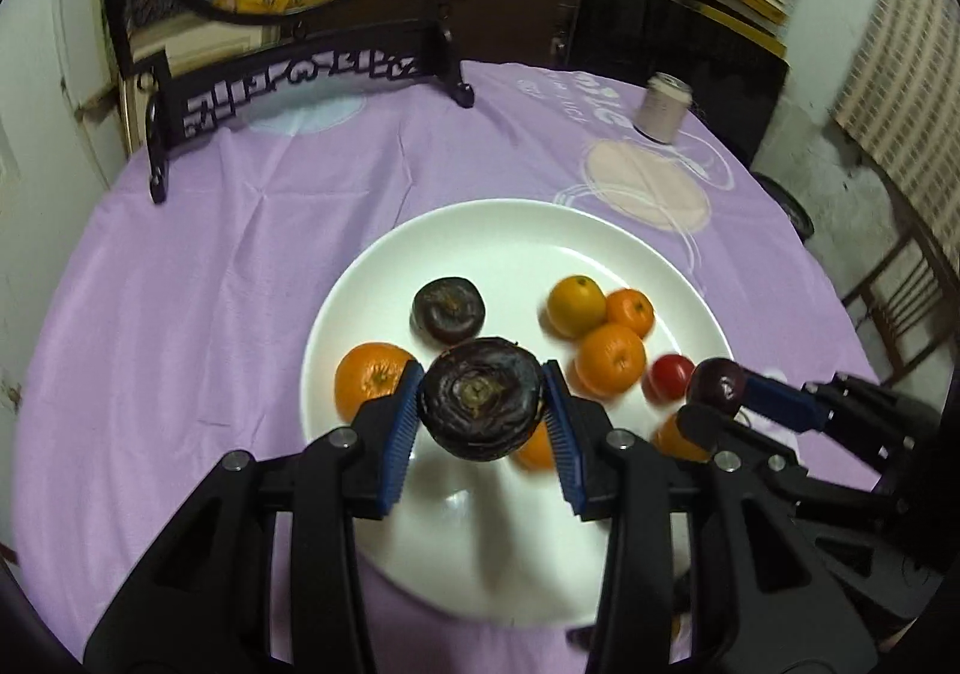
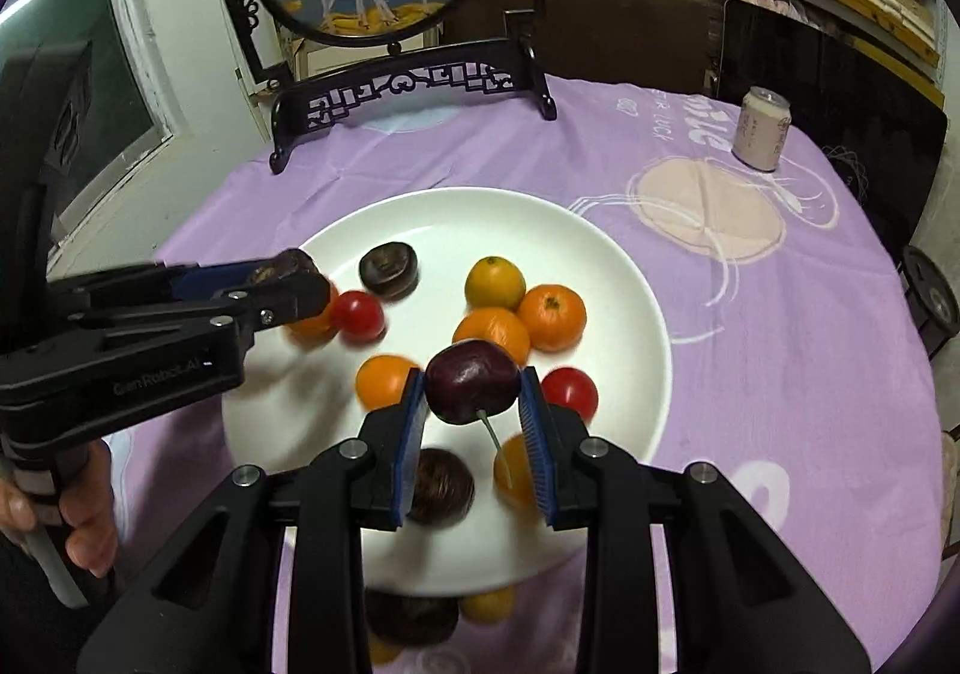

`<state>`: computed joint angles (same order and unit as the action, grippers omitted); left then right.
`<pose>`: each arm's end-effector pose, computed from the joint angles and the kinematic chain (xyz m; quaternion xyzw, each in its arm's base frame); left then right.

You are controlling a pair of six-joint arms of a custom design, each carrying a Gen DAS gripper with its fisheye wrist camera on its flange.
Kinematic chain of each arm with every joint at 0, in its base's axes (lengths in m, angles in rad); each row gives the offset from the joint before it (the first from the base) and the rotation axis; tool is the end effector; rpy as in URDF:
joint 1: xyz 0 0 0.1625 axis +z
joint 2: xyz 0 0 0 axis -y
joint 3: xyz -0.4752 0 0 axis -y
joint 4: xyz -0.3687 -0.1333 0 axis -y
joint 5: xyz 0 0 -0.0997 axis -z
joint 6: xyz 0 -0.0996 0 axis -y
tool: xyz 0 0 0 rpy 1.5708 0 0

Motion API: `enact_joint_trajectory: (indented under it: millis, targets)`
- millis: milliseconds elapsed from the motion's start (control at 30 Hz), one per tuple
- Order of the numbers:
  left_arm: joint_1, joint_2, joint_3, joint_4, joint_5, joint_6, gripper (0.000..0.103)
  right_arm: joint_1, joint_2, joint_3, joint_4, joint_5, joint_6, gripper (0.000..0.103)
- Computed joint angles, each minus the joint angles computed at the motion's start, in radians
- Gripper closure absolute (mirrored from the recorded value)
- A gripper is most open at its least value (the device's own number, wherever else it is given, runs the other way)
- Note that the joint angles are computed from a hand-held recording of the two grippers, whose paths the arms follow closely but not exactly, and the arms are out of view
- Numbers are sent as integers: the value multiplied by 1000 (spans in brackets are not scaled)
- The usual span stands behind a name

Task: Organize fruits
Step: 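Lower the mangosteen and cherry onto the white plate and open both tools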

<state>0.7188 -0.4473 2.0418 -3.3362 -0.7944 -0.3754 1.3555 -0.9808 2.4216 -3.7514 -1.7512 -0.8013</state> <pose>-0.2652 -0.5019 -0.0536 0.1863 0.9038 -0.2818 0.2628 0.0162 -0.4661 0.1866 0.2370 -0.8984 0.2737 0.2486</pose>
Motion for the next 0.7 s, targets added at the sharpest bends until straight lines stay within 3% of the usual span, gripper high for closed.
enact_joint_trajectory:
  millis: [300,367,400,433,500,600,700]
  targets:
    - [12,14,-2,-39,-21,49,62,-22,18,-26,33,30,-11,71]
    - [7,19,-1,-54,-10,58,55,-23,34,-25,-11,35,-21,63]
    - [2,25,3,-74,11,61,49,-23,45,-24,-43,35,-26,50]
    - [-4,27,10,-86,26,56,43,-26,55,-20,-79,37,-34,49]
    - [-11,23,28,-109,30,46,43,-33,67,-7,-150,40,-53,49]
    - [-40,6,101,-162,40,1,43,-68,10,48,-138,93,-12,49]
    - [-93,0,206,-239,61,-50,42,-113,-52,155,-159,156,-38,48]
